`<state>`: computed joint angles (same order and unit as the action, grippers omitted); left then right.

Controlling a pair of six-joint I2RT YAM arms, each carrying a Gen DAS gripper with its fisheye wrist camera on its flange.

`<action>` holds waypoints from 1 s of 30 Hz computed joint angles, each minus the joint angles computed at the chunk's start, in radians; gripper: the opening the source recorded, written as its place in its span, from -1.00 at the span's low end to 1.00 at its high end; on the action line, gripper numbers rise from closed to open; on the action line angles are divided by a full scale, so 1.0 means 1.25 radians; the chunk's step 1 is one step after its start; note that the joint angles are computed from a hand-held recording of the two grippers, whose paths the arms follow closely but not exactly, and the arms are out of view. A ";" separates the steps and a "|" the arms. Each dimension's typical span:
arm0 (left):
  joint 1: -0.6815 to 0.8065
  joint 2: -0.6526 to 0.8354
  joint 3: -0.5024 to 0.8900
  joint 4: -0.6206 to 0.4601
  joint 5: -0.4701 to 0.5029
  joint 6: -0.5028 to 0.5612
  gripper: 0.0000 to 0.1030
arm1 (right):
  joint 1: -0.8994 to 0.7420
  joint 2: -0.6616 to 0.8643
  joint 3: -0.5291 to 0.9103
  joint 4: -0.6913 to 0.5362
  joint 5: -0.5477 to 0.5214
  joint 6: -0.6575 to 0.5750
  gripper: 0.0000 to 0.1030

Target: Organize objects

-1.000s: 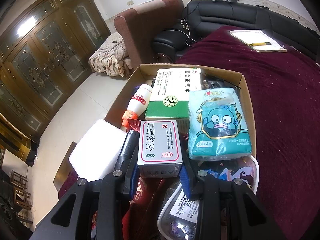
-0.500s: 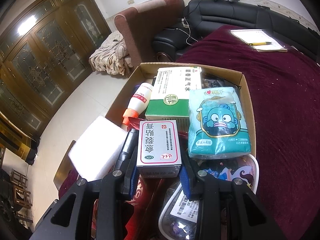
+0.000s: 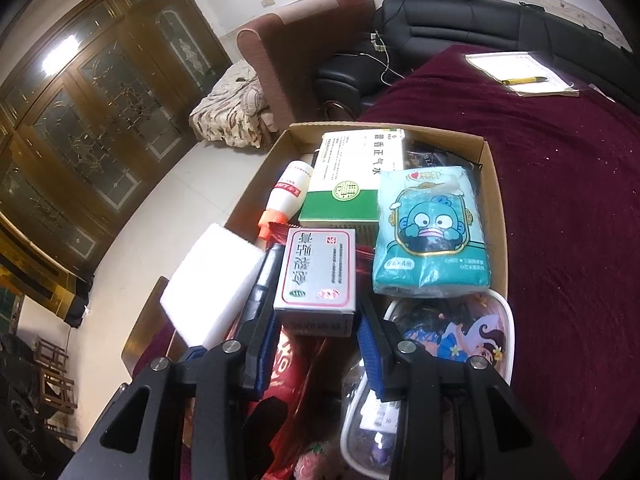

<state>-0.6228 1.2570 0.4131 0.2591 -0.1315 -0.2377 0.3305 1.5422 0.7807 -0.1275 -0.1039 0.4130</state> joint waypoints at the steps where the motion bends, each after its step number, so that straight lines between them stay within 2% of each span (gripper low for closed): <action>1: 0.000 0.000 0.001 -0.001 -0.001 0.000 0.00 | 0.002 -0.007 -0.004 0.000 -0.001 0.000 -0.12; 16: -0.042 -0.058 -0.007 -0.018 -0.041 -0.008 0.29 | 0.019 -0.160 -0.081 -0.023 0.027 0.013 0.14; 26: -0.086 -0.143 -0.027 -0.053 -0.101 -0.012 0.64 | 0.013 -0.291 -0.136 -0.054 0.044 0.022 0.28; 30: -0.112 -0.169 -0.040 -0.056 -0.119 -0.009 0.82 | 0.008 -0.366 -0.167 -0.078 0.076 0.033 0.50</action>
